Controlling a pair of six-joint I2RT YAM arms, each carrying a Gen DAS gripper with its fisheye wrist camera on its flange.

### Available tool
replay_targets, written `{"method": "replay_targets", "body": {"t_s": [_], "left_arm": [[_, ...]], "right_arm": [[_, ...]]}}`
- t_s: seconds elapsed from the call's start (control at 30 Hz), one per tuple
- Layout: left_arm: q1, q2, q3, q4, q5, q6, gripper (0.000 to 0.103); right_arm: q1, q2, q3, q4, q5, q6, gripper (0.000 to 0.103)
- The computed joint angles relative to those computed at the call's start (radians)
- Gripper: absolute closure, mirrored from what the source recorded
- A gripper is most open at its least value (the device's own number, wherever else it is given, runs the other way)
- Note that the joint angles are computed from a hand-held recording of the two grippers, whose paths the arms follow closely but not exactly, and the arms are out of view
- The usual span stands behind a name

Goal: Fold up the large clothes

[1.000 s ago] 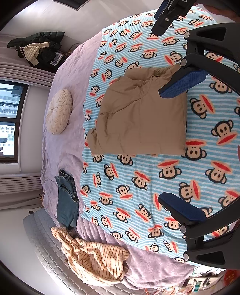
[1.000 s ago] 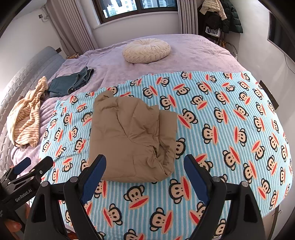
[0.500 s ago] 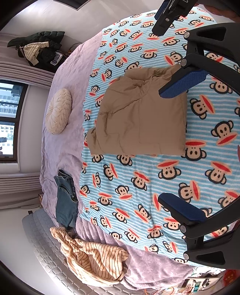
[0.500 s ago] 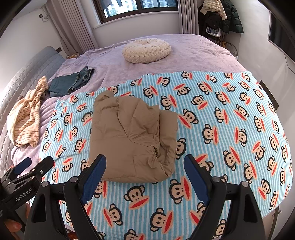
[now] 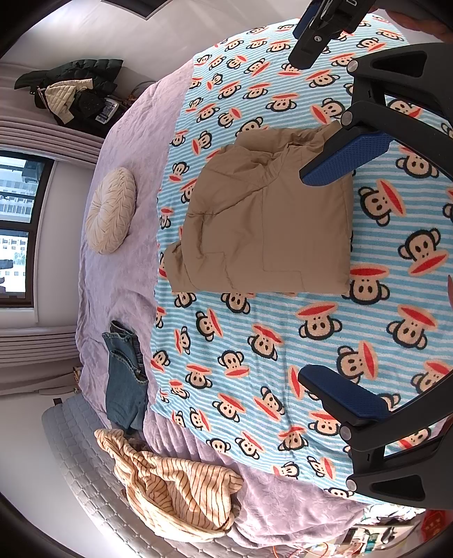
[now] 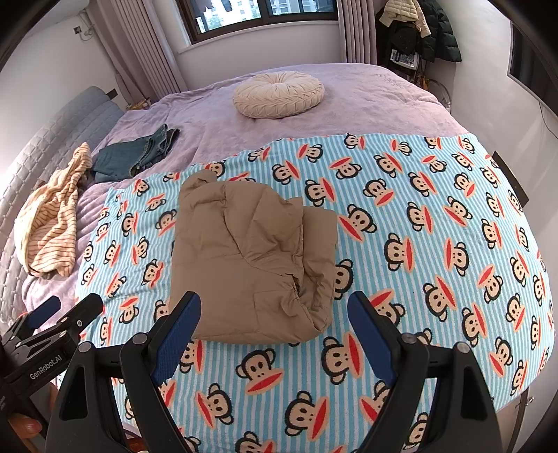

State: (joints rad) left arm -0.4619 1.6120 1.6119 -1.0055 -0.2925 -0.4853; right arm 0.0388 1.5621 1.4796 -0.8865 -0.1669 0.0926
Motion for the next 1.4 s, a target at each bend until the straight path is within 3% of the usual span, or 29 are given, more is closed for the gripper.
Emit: {"method": "replay_targets", "body": {"t_s": [1.4], "left_arm": [[-0.063,-0.029,0.033,-0.044,-0.076,-0.082,0.0]], "right_arm": [[0.008,-0.005,-0.011,0.006,-0.006,0.009,0.015]]}}
